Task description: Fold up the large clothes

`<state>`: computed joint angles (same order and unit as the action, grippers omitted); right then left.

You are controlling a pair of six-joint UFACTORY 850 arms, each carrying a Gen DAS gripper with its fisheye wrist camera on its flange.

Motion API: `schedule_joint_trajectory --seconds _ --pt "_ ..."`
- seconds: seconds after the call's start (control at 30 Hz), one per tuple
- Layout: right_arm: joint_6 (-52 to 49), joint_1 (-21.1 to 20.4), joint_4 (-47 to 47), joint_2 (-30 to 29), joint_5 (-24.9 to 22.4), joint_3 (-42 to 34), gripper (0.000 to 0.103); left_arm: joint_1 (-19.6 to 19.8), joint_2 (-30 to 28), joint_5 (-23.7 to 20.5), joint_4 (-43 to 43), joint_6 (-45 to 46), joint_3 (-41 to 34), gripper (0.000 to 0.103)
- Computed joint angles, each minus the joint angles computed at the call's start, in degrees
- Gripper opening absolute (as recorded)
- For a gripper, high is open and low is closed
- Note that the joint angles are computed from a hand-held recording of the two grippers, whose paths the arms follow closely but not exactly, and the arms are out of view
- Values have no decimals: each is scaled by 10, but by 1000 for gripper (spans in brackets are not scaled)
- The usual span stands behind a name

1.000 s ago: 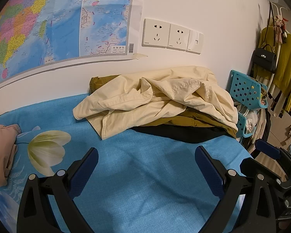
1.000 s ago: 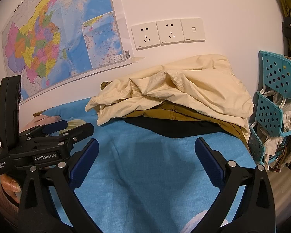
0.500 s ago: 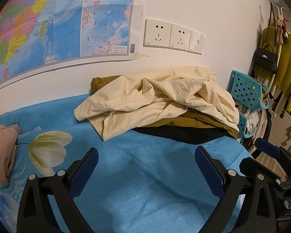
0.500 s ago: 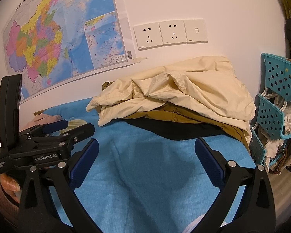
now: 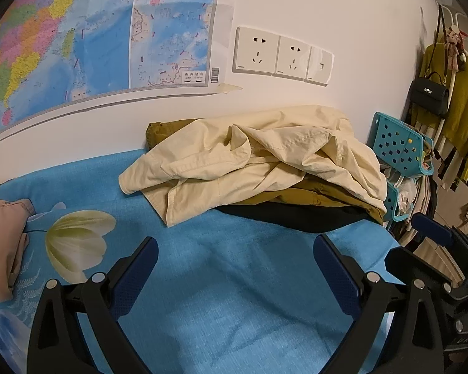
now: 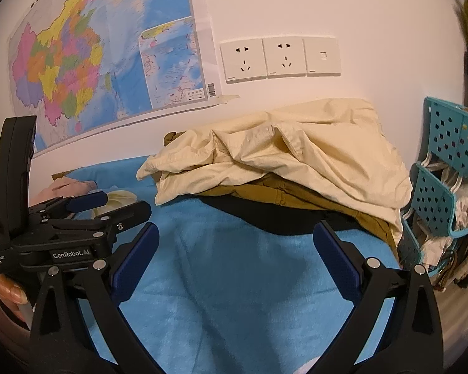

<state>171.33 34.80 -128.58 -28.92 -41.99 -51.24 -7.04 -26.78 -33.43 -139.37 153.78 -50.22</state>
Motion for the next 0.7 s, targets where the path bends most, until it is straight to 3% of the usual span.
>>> schedule_joint_trajectory --seconds 0.43,0.7 --pt "-92 -20 5 -16 30 -44 97 -4 -27 30 18 -37 -51 96" --pt "-273 -61 48 -60 88 -145 97 2 -95 90 16 -84 -139 96"
